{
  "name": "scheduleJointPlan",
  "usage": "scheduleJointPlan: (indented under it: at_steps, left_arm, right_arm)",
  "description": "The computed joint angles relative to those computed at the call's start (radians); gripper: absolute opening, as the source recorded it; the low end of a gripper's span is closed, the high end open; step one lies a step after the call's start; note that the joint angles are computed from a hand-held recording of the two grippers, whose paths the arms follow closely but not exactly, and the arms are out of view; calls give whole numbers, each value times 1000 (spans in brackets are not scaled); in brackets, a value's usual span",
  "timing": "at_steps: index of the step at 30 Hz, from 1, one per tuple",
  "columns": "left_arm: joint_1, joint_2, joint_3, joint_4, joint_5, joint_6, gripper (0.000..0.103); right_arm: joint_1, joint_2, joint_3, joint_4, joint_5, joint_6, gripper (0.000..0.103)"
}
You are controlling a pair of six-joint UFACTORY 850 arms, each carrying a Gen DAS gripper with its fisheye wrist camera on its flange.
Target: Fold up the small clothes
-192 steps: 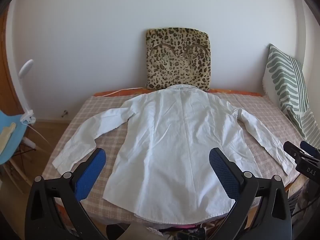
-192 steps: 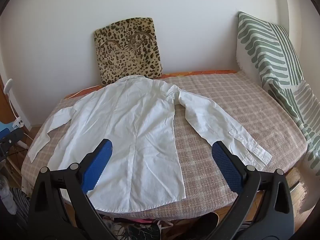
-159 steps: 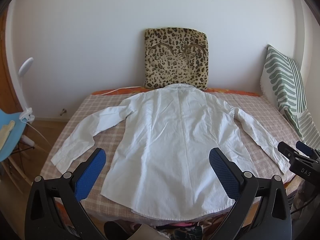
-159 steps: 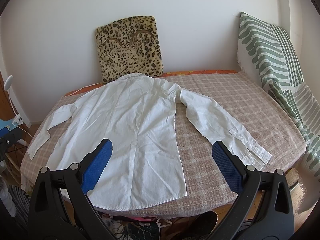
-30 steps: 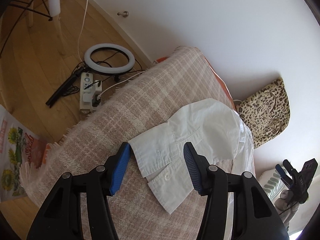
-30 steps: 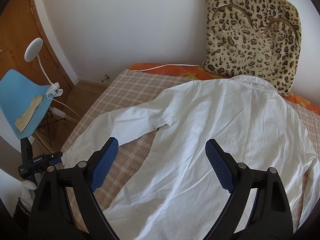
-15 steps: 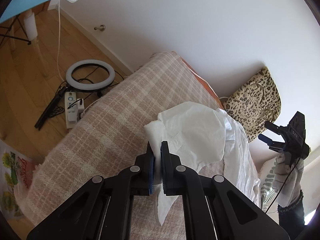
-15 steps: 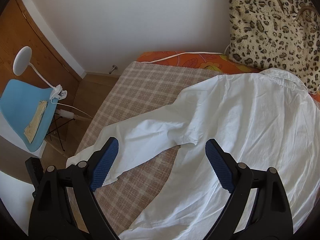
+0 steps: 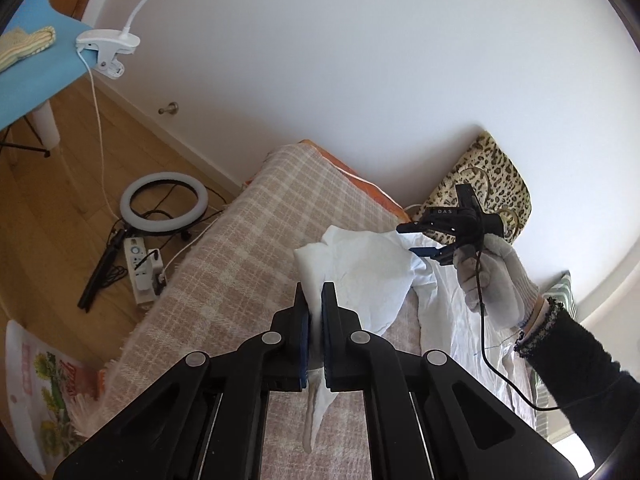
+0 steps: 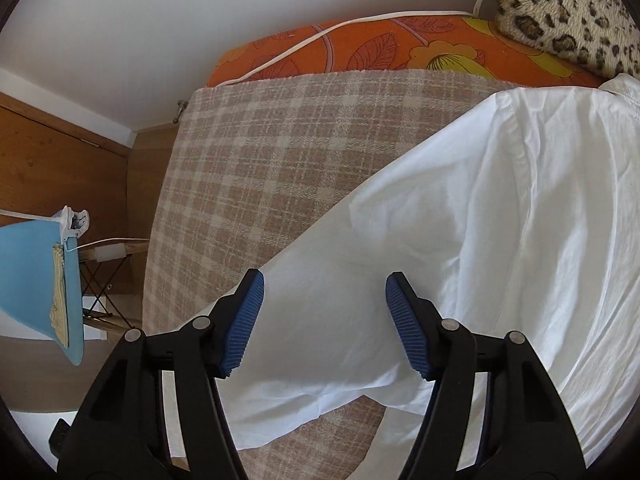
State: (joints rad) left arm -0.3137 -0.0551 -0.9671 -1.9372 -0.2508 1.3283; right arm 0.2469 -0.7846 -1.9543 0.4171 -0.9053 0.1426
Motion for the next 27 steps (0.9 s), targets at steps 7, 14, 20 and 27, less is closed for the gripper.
scheduleJointPlan:
  at_steps: [7, 14, 20, 27]
  left_arm:
    - [-45, 52, 14, 61, -43, 78, 4]
    - [-128, 79, -26, 335, -77, -6, 4]
    - [-193, 53, -85, 610, -122, -184, 4]
    - [-248, 6, -145, 797, -160, -298, 4]
  right_arm:
    - [23, -91, -166, -38, -130, 63, 68]
    - [66, -152, -273, -133, -241, 76, 68]
    - [77, -155, -259, -198, -254, 72, 67]
    - [24, -47, -85, -137, -148, 24, 7]
